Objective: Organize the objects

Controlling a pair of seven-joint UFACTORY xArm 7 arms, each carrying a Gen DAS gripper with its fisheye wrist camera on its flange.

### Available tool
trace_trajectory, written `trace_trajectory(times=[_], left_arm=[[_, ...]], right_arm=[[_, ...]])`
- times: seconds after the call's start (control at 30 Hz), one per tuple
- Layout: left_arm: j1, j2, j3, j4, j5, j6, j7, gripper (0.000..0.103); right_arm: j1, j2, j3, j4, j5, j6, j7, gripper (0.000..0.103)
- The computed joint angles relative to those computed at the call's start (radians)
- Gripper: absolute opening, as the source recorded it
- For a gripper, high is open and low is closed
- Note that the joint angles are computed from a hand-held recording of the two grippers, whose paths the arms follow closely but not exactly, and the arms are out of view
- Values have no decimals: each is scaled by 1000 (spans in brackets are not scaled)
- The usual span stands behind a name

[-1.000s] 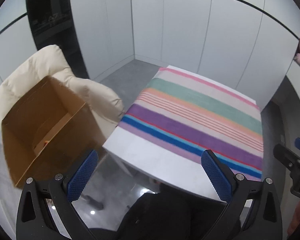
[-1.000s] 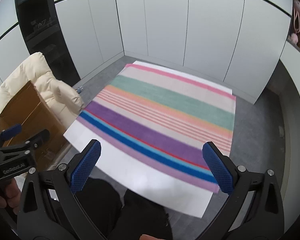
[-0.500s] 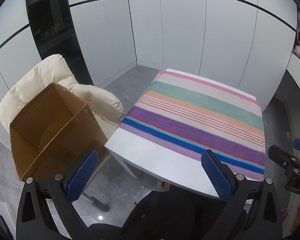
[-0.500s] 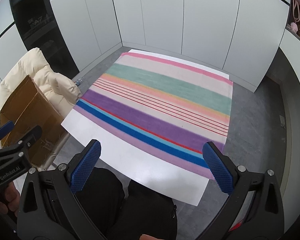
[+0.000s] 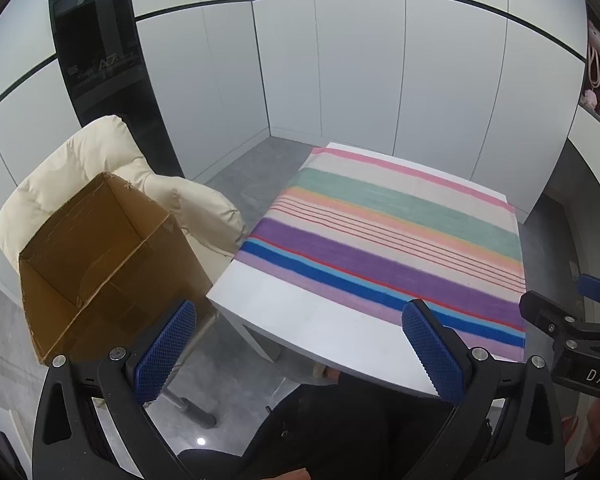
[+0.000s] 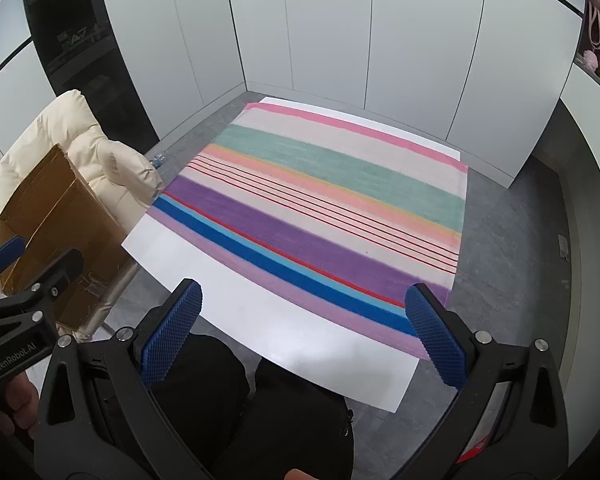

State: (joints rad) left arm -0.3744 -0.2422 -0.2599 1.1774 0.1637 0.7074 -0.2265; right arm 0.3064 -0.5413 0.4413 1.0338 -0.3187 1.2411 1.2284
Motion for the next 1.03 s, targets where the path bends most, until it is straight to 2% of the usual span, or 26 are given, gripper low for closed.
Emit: trace_trajectory(times=[0.2, 1.03], left_arm=[[2, -4, -1, -5, 9, -14, -2, 103], [-4, -13, 3, -16, -21, -23, 31, 103]], right_arm=[[-1, 16, 11, 20, -25, 23, -5, 103], [9, 24, 4, 24, -29, 2, -4, 103]])
